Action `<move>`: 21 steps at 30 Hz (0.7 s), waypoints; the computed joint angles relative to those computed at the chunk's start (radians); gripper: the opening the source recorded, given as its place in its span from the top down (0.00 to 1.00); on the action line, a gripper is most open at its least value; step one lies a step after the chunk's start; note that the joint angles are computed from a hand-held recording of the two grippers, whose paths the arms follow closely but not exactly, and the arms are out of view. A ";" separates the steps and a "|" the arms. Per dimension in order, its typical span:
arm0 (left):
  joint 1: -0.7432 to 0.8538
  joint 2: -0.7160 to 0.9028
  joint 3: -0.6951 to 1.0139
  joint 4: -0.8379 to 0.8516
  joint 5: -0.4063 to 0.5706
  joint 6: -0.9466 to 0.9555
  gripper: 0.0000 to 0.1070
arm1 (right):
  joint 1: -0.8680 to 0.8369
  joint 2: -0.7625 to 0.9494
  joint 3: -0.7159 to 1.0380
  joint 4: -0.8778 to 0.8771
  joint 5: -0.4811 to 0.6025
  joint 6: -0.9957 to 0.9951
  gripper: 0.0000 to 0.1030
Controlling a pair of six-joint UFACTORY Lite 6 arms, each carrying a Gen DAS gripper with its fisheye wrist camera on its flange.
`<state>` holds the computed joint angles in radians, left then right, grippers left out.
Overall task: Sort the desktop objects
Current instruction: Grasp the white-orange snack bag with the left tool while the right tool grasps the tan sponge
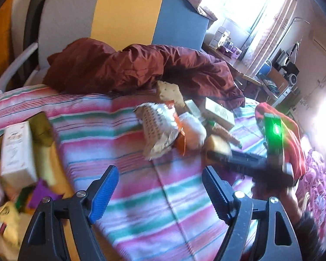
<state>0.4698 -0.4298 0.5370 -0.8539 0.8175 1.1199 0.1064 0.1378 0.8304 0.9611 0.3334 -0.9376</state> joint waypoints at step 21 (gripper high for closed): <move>-0.436 0.664 0.401 0.052 -0.446 -0.323 0.30 | 0.037 -0.026 -0.006 -0.108 0.014 0.062 0.35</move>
